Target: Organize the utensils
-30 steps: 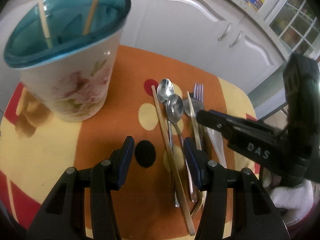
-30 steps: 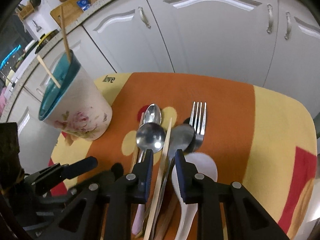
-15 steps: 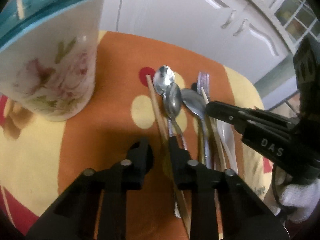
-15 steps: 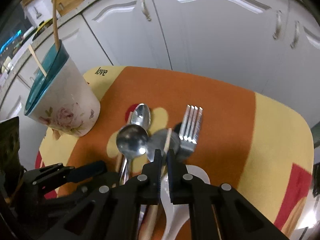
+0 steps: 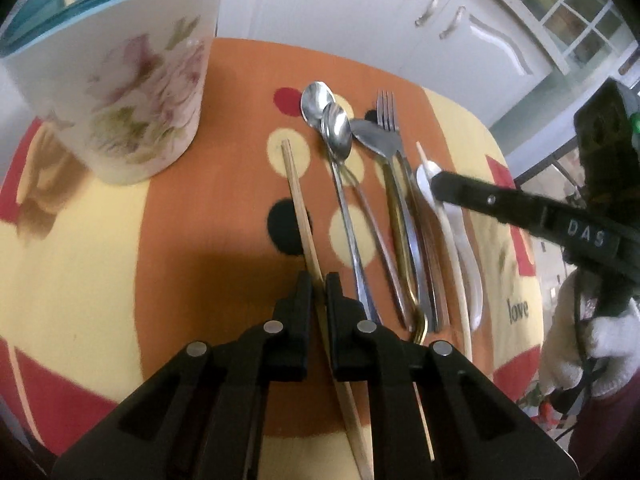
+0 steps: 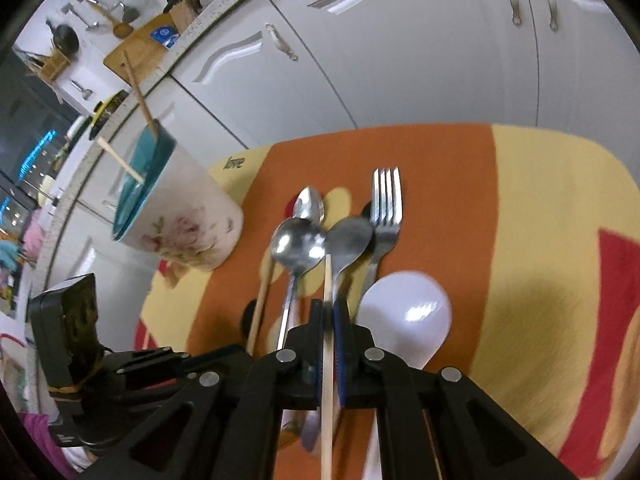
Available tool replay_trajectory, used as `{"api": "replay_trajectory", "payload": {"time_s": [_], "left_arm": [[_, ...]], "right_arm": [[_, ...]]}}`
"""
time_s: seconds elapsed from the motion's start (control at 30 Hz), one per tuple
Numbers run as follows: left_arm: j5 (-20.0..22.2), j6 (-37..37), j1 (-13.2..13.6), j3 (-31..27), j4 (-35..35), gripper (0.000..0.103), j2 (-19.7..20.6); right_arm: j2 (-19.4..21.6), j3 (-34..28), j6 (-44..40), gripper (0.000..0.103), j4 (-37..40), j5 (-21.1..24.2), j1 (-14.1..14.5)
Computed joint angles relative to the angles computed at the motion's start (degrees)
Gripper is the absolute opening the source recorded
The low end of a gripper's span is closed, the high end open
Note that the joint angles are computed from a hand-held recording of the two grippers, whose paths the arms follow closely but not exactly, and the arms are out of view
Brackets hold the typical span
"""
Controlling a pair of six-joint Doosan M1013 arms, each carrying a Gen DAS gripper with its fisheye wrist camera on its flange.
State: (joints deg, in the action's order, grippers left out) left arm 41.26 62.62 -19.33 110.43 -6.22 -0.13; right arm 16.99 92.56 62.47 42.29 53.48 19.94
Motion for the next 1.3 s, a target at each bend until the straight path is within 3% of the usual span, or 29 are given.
{"api": "replay_trajectory", "payload": {"time_s": [0.17, 0.23, 0.3, 0.43, 0.73, 0.8, 1.07, 1.3], "left_arm": [[0.9, -3.4, -0.2, 0.1, 4.1, 0.006, -0.5], [1.0, -4.9, -0.1, -0.4, 5.2, 0.013, -0.2], [0.6, -6.6, 0.0, -0.8, 6.1, 0.029, 0.2], [0.8, -12.6, -0.7, -2.0, 12.0, 0.031, 1.6], [3.8, -16.5, -2.4, -4.5, 20.0, 0.03, 4.6], [3.2, -15.5, -2.3, -4.4, 20.2, 0.007, 4.7], [-3.4, -2.7, 1.9, -1.2, 3.6, 0.005, 0.5], [-5.7, 1.8, 1.9, 0.1, 0.1, 0.005, -4.7]], "right_arm": [[-0.2, 1.5, 0.2, 0.004, 0.4, 0.7, 0.6], [-0.1, 1.6, 1.3, 0.004, -1.6, 0.4, 1.0], [-0.1, 1.3, 2.3, 0.004, -3.5, 0.4, 1.4], [0.3, 0.3, 4.2, 0.004, -7.0, 0.3, 2.1], [1.6, -1.5, 4.8, 0.005, -9.6, 2.0, 2.6], [1.5, -1.5, 3.9, 0.006, -9.2, 1.6, 2.6], [-2.0, 0.8, -1.1, 0.006, -4.1, -0.9, 1.6], [-5.5, 1.9, -4.6, 0.005, -1.1, -3.2, 1.3]]}}
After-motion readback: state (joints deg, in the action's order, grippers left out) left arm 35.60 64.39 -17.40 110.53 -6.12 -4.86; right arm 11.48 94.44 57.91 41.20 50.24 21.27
